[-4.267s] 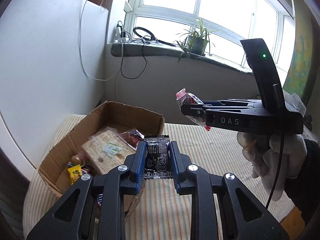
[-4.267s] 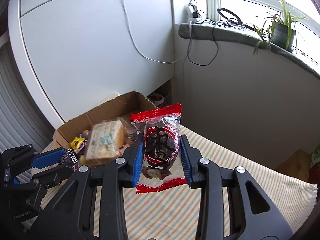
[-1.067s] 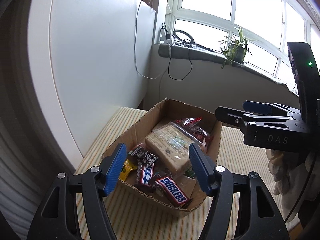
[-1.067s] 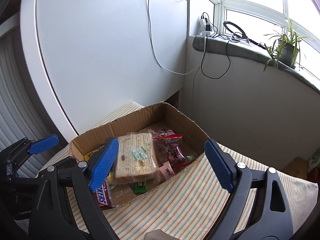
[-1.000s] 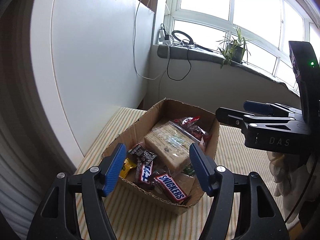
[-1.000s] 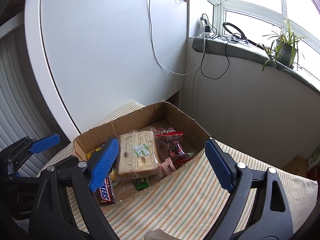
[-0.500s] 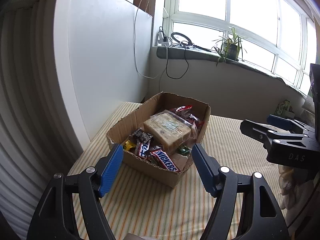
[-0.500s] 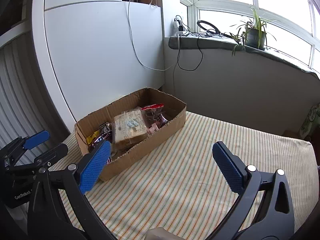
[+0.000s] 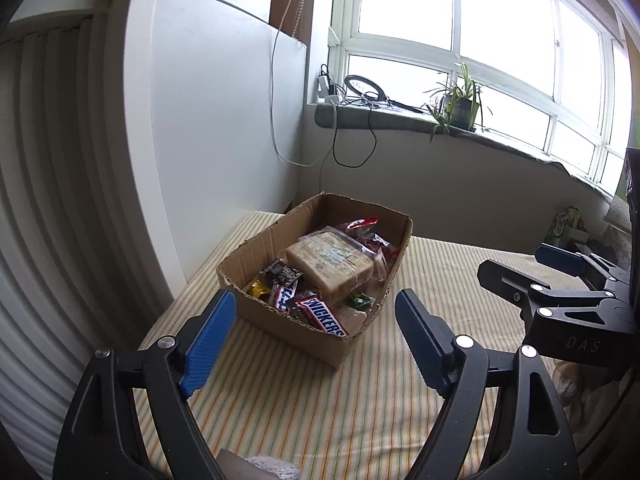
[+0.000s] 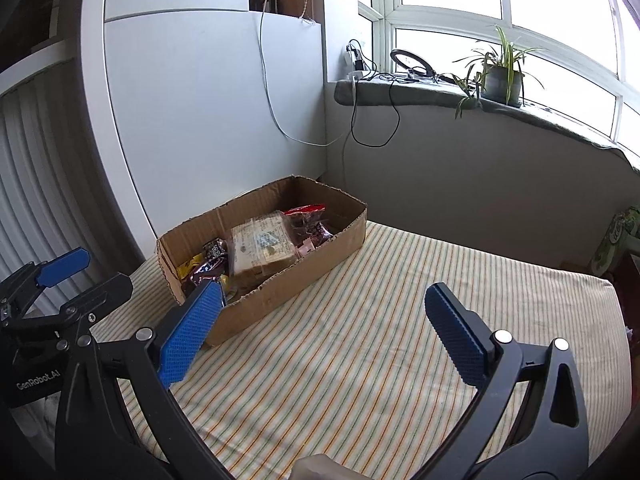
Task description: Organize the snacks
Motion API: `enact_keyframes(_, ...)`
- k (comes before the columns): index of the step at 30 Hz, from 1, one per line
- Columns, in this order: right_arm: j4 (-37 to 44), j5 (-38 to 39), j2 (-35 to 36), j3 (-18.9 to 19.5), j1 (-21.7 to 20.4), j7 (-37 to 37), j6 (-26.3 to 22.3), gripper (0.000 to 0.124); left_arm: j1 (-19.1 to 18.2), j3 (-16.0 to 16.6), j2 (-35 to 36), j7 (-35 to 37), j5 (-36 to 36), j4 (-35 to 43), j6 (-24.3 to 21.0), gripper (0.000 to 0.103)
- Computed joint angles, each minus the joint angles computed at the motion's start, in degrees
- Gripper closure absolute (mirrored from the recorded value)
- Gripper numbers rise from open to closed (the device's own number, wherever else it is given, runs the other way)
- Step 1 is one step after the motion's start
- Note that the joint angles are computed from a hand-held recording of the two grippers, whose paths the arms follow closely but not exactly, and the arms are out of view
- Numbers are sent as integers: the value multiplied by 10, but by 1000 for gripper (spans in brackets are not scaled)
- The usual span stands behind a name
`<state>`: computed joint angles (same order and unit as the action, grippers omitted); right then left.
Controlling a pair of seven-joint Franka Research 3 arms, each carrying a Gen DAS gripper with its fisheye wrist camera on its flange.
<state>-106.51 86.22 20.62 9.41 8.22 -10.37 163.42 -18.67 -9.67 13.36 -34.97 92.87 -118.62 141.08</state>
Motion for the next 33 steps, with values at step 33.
enact_keyframes(33, -5, -1, -2, -3, -1, 2, -14, 21, -5, -2, 2, -4, -2, 1, -6, 21)
